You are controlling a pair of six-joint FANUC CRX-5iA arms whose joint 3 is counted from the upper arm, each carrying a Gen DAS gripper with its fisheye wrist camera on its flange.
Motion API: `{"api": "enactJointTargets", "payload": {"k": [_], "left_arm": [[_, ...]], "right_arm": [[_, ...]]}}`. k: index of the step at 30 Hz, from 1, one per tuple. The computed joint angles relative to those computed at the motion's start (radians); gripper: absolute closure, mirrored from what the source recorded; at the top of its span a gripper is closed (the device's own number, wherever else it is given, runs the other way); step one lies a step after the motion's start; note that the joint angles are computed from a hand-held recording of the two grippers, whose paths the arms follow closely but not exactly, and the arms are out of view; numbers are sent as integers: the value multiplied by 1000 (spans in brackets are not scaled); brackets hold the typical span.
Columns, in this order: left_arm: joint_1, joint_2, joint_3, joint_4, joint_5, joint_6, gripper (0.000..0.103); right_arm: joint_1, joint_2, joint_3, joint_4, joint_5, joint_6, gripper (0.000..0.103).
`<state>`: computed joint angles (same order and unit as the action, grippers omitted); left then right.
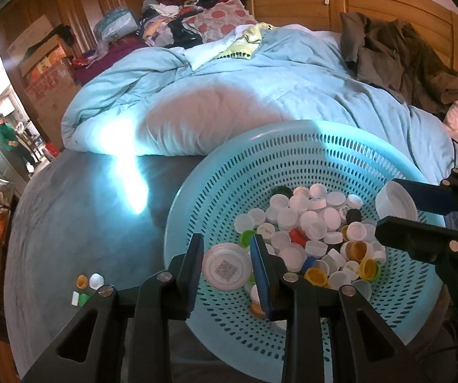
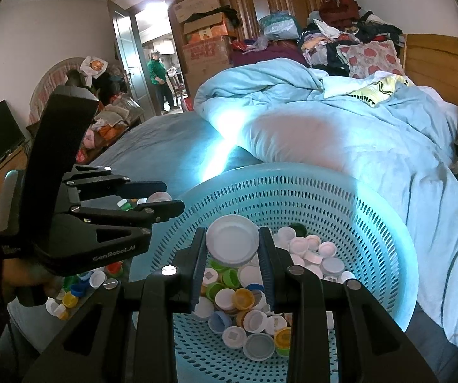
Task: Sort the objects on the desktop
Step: 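Carry both caps over the blue basket and open both grippers, then return the left gripper to the pile and grasp a white cap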
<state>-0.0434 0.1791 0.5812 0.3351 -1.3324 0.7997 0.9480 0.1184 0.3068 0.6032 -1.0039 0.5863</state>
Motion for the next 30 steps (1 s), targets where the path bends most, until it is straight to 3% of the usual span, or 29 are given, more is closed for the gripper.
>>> {"api": "enactJointTargets", "payload": {"k": [1, 2, 3, 5, 10, 14, 17, 23, 26, 30], "left_arm": [[0, 4, 4, 4, -6, -1, 46], [0, 2, -1, 9, -1, -5, 22], [4, -13, -24, 21, 26, -10, 12], [15, -23, -38, 43, 42, -11, 13], [59, -44, -57, 88, 59, -19, 13], [169, -119, -184, 189, 93, -79, 11], [314, -198, -325, 262, 121, -160, 11], [659, -241, -464, 366, 64, -226, 11], [849, -214, -490, 341, 44, -194, 11], [984, -166, -495, 274, 41, -158, 11]], "right_arm": [[0, -4, -8, 5, 4, -7, 75], [1, -12, -25, 23, 15, -26, 75], [0, -16, -32, 25, 19, -36, 68], [-2, -29, -50, 39, 31, -63, 60], [15, -56, -81, 90, 46, -116, 60], [60, -86, -129, 117, 64, -156, 59], [107, -96, -167, 85, 69, -172, 58], [193, -83, -195, -65, 82, -158, 58], [213, -65, -184, -126, 81, -137, 58], [241, -40, -173, -137, 61, -130, 58]]}}
